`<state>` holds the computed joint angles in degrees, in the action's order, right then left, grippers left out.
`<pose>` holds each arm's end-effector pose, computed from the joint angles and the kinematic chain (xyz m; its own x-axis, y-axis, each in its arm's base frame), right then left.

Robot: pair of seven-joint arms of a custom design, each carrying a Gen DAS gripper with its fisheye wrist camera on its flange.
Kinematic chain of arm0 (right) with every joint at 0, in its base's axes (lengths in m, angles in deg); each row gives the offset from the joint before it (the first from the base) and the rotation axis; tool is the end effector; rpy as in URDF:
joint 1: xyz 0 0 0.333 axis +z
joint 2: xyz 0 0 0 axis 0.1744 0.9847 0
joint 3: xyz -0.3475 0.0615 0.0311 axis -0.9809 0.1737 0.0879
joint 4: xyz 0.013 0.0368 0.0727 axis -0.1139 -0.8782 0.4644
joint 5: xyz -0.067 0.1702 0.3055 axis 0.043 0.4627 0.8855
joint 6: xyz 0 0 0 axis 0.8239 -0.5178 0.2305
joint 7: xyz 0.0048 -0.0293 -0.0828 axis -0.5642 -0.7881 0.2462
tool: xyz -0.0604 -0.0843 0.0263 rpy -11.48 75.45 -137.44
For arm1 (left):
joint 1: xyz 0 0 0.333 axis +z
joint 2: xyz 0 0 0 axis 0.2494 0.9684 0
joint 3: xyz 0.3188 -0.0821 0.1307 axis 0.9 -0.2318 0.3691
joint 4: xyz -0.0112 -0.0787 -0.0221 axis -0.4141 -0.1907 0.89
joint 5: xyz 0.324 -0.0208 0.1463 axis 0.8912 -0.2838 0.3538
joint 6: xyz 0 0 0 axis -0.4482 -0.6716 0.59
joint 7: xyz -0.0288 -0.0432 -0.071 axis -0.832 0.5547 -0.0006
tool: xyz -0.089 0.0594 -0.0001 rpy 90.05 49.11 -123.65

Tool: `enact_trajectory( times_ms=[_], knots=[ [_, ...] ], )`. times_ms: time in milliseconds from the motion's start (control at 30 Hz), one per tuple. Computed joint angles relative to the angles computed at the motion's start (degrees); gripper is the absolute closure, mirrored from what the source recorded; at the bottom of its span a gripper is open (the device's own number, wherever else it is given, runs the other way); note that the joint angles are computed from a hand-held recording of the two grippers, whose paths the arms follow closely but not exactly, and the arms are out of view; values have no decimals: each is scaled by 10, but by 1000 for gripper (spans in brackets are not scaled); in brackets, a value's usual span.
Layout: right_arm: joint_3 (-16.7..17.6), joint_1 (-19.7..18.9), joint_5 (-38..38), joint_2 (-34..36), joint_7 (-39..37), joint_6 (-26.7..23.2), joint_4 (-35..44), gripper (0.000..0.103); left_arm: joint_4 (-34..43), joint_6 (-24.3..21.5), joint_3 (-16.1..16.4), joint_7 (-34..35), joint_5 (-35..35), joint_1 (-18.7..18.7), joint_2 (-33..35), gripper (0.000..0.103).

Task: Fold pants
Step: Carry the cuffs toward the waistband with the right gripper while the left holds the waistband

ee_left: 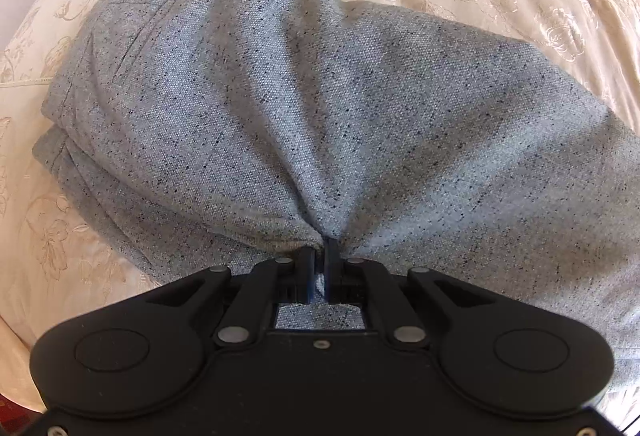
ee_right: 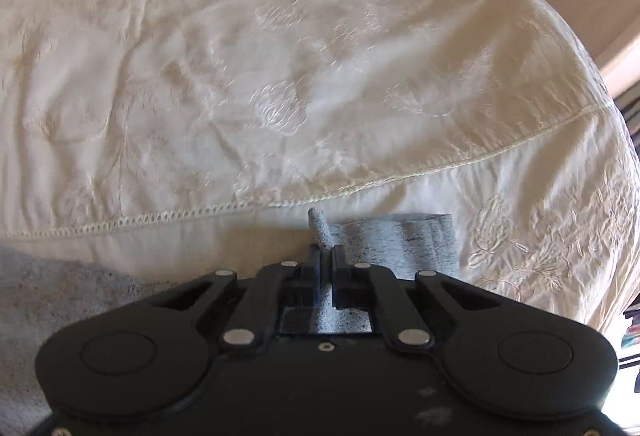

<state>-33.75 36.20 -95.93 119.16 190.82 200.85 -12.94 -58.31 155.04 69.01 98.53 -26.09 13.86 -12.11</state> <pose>0.6236 0.2122 0.3065 -0.7007 -0.6488 0.2967 -0.7028 0.5559 -0.4439 0.7920 -0.0404 0.2869 -0.3274 -0.9406 -0.0895 -0.9228 0.3387 -0.1835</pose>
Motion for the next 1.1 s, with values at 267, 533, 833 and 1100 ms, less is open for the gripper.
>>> enact_trajectory(
  times_ms=[267,533,833,1100],
  knots=[
    [6,22,-39,-259,336,46,-322,98,-68,44,3,14,5,9,-40,98],
    [57,-36,-44,-289,469,177,-436,98,-114,71,3,-10,11,3,-76,99],
    [99,-59,-48,-318,482,149,-448,98,-149,71,-20,16,-46,42,-126,99],
    [94,-58,-12,-286,437,168,-444,98,-142,67,-5,9,-24,26,-115,98]
  ],
)
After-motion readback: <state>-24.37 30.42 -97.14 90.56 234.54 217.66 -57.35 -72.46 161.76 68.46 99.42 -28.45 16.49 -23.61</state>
